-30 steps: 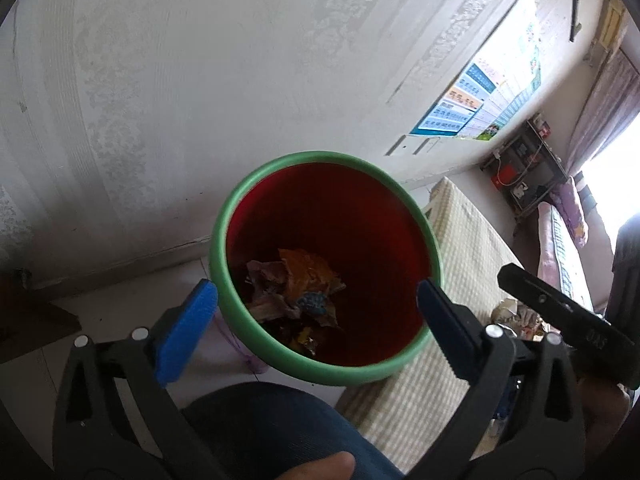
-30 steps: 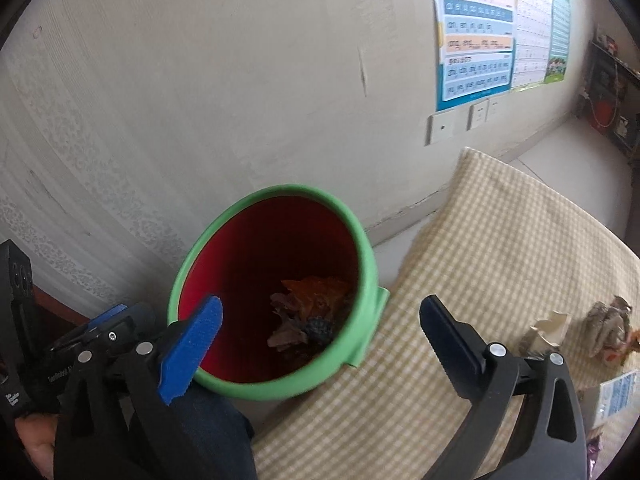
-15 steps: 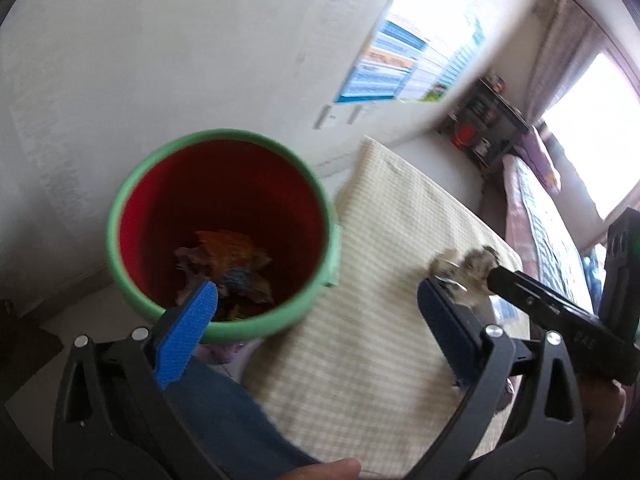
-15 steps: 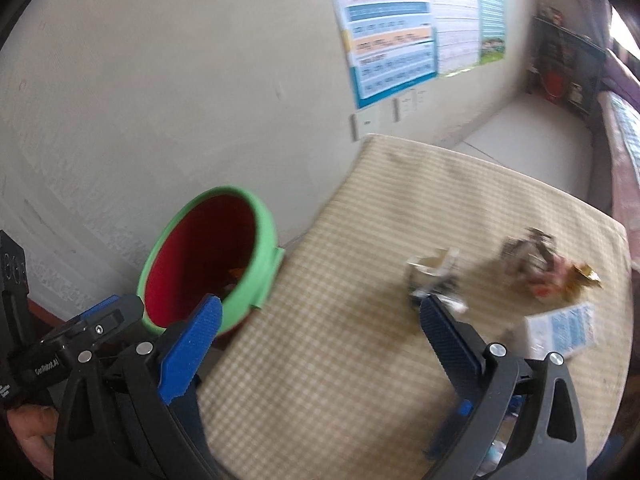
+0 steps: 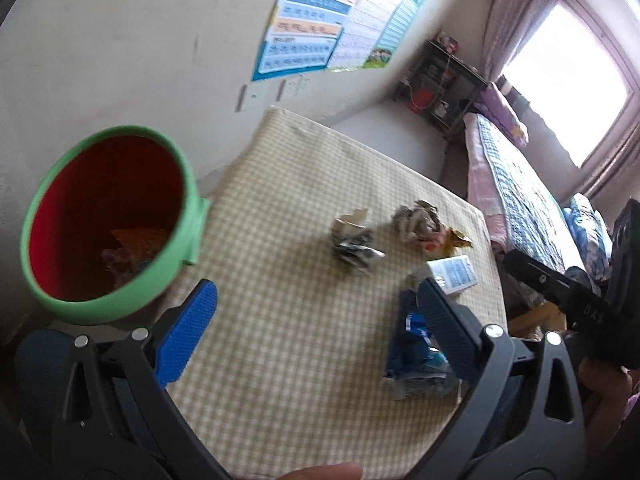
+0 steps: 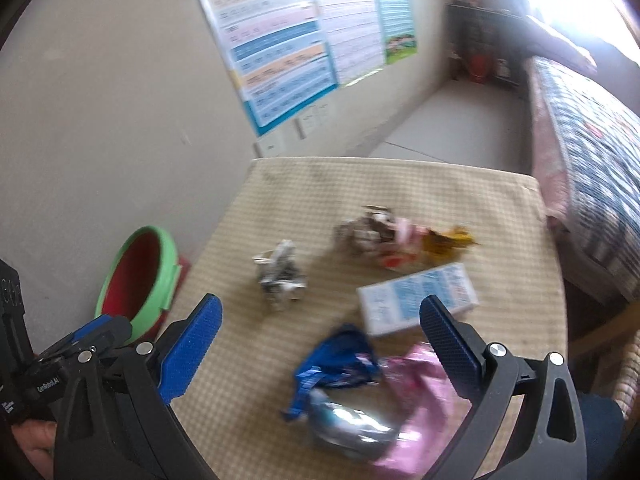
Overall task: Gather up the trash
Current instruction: 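Move both tools back over the wrapper pile on the table, then grasp the crumpled white paper with the left tool while the right tool grasps the yellow foil wrapper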
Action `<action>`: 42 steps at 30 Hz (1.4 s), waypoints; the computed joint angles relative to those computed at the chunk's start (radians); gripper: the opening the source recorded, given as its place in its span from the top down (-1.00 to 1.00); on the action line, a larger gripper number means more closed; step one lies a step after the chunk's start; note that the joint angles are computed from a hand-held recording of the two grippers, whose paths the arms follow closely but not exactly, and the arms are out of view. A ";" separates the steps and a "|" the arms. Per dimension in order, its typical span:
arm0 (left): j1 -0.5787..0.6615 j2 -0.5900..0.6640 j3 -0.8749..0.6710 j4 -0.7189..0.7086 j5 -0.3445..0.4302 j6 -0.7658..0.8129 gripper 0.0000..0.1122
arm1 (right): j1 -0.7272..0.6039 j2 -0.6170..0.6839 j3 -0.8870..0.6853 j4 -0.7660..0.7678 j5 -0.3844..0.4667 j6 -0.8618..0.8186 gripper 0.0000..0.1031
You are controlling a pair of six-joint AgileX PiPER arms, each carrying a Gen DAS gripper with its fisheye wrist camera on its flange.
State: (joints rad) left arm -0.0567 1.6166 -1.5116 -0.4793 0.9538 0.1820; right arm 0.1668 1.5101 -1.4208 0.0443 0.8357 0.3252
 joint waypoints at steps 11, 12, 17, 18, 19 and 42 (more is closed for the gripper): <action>-0.139 0.092 -0.108 0.055 0.009 -0.075 -0.74 | -0.182 -0.060 0.081 0.079 -0.013 -0.110 -0.86; -0.146 0.099 -0.114 0.061 0.009 -0.082 -0.74 | -0.189 -0.054 0.079 0.081 -0.015 -0.115 -0.86; -0.173 0.153 -0.158 0.094 0.015 -0.114 -0.74 | -0.234 -0.001 0.050 0.130 -0.023 -0.169 -0.86; -0.177 0.169 -0.170 0.101 0.017 -0.121 -0.74 | -0.243 0.016 0.041 0.143 -0.025 -0.182 -0.86; -0.176 0.179 -0.175 0.103 0.018 -0.122 -0.74 | -0.249 0.026 0.036 0.150 -0.027 -0.189 -0.86; -0.225 0.606 -0.644 0.224 0.185 -0.261 -0.65 | -0.377 0.440 -0.226 0.273 0.008 -0.234 -0.48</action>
State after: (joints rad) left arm -0.2814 2.2225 -2.1552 -0.2553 1.1393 -0.0789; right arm -0.2104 1.9502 -1.6467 0.3177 0.8437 0.0912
